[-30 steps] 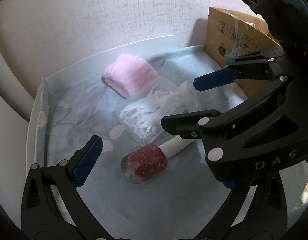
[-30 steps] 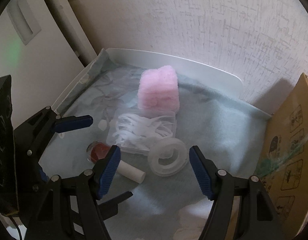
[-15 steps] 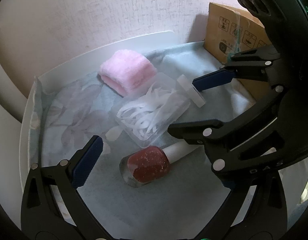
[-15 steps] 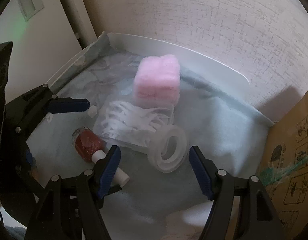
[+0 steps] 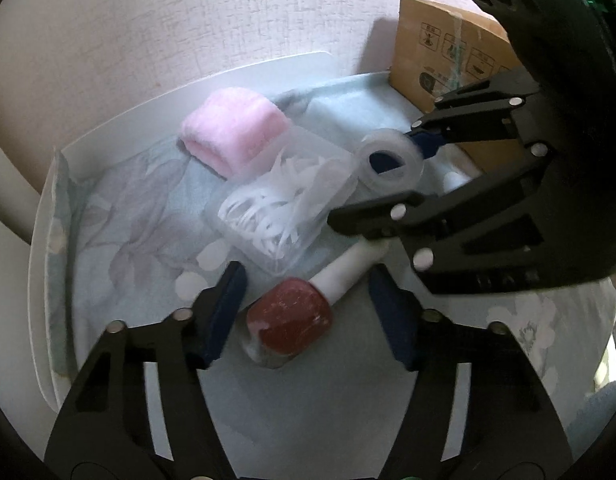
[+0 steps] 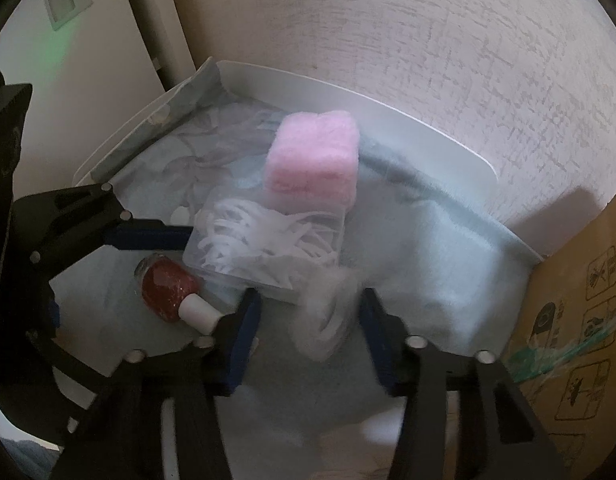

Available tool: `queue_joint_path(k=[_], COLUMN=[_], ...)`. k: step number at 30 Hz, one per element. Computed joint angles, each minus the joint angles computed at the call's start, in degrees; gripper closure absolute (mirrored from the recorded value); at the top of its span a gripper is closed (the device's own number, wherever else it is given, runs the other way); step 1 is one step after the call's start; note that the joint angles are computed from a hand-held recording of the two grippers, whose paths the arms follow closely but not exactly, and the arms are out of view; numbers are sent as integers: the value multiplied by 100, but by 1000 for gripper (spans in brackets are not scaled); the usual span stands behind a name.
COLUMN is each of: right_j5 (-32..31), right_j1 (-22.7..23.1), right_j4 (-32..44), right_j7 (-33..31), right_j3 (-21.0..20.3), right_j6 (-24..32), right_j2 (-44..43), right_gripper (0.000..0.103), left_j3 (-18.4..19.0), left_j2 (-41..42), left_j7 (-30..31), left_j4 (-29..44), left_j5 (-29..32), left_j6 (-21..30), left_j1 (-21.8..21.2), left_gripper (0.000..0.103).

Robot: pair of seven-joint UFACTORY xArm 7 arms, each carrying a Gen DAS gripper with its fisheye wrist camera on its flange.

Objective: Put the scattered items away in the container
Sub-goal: 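Grasp the red nail polish with the left tool while the right tool grasps the clear tape roll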

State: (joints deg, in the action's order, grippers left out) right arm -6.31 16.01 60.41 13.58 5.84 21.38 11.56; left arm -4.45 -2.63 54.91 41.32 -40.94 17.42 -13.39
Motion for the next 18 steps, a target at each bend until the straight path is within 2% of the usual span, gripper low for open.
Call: queue_joint_path(k=[6, 7, 8, 10, 18], right_j5=[-43, -18, -57, -103, -167], right_j1=[34, 18, 39, 59, 110], right_j4=[53, 34, 33, 72, 76], right_j7=[46, -3, 30, 51, 149], right_j3=[-10, 6, -9, -18, -14], right_j6=[14, -1, 7, 62, 120], right_j2=[44, 34, 29, 47, 58], right_gripper=[64, 66, 74, 79, 88], left_j3=[81, 95, 110, 128, 262], left_j2=[-211, -230, -250, -307, -582], left_j7=[102, 103, 116, 82, -48], left_j4=[-175, -182, -190, -226, -411], left_j5=[50, 60, 65, 141, 370], left_j6=[94, 127, 161, 208, 421], left_j1=[-15, -23, -31, -36, -74], left_gripper=[59, 61, 67, 67, 69])
